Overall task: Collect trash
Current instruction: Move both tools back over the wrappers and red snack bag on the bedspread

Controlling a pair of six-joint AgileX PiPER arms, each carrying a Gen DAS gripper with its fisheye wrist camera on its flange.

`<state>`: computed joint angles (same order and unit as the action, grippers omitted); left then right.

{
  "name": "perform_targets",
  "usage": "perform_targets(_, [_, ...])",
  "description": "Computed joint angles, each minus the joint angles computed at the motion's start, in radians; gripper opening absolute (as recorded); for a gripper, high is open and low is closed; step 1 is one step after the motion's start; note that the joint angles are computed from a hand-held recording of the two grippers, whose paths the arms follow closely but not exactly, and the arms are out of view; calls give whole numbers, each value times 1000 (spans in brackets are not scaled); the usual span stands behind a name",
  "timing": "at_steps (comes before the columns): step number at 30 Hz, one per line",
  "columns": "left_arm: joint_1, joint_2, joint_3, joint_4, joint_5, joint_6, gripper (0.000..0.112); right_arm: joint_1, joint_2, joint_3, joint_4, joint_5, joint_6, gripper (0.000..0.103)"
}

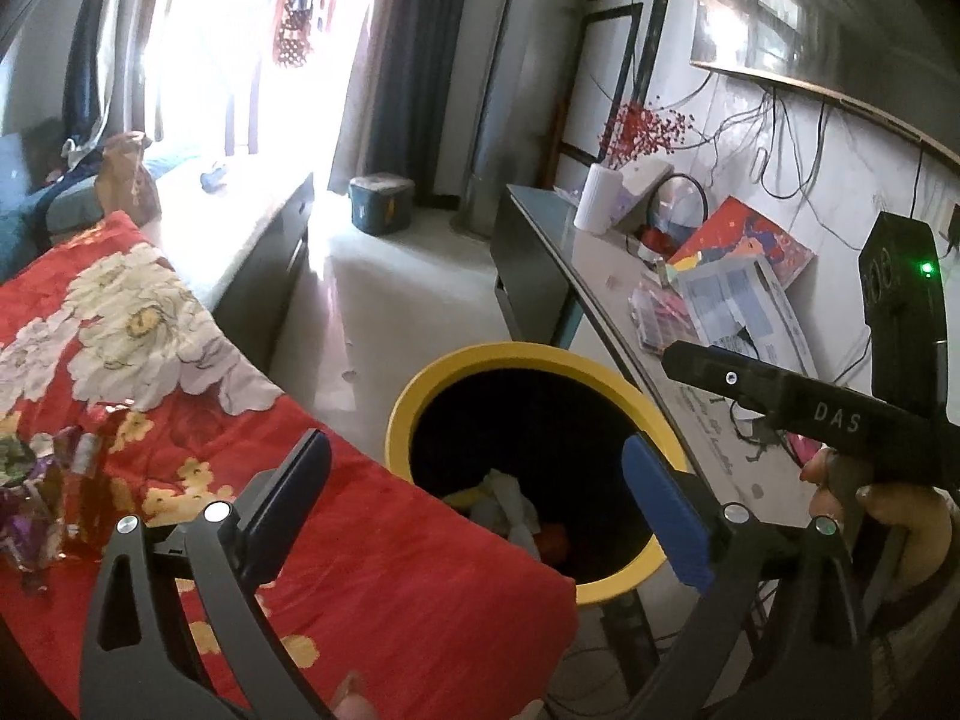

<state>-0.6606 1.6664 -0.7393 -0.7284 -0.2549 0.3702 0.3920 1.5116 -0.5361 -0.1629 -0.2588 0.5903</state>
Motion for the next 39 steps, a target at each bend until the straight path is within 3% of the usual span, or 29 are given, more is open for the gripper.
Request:
perform_targets(27, [45, -357, 277, -331, -200, 255, 95, 321, -34, -60, 670, -17, -639, 61])
perform_targets(34, [82, -440, 333, -370, -225, 292, 95, 411, 1, -109, 831, -18, -801, 61])
perform_targets(39, [148, -492, 369, -341, -201, 270, 95, 473, 36, -160, 967, -14, -939, 61])
